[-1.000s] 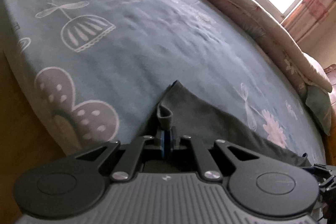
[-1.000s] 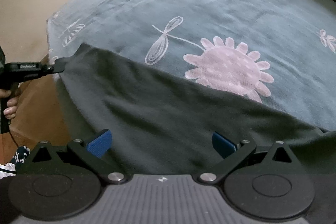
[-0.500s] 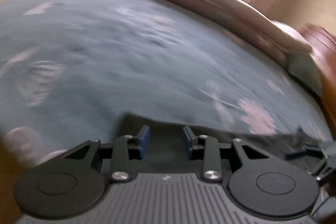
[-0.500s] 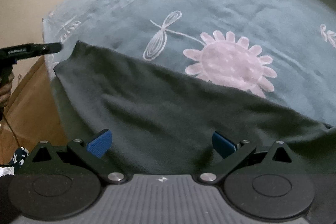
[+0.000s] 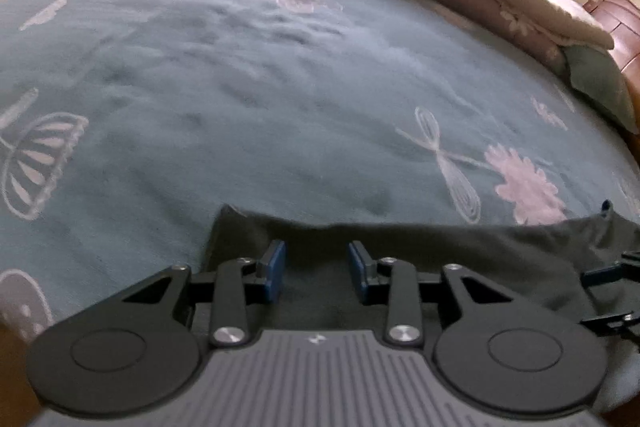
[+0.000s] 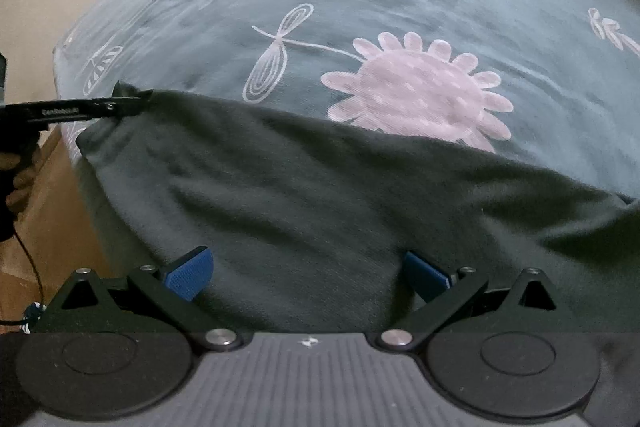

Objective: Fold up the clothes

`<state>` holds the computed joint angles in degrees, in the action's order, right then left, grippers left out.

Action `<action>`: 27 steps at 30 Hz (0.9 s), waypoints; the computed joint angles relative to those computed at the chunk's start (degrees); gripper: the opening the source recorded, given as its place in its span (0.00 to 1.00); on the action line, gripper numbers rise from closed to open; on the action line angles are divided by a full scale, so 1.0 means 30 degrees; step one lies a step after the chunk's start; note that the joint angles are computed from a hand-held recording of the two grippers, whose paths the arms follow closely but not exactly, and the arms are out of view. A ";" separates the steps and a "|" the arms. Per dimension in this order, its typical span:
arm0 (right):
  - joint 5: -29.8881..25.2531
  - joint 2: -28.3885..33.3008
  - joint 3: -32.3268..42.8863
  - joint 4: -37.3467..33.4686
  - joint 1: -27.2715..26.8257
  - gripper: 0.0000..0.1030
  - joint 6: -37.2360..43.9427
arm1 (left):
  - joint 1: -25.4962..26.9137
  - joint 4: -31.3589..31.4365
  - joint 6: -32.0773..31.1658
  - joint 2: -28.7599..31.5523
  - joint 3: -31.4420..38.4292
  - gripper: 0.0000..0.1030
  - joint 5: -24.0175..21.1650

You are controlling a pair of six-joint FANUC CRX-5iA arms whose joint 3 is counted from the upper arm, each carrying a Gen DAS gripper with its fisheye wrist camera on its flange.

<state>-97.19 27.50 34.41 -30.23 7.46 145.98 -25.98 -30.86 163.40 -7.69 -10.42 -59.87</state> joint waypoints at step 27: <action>-0.4145 0.1408 0.2509 -0.0721 -0.0667 1.00 0.0013 | -0.2164 0.1270 -0.2717 0.2782 0.3501 0.41 -0.2033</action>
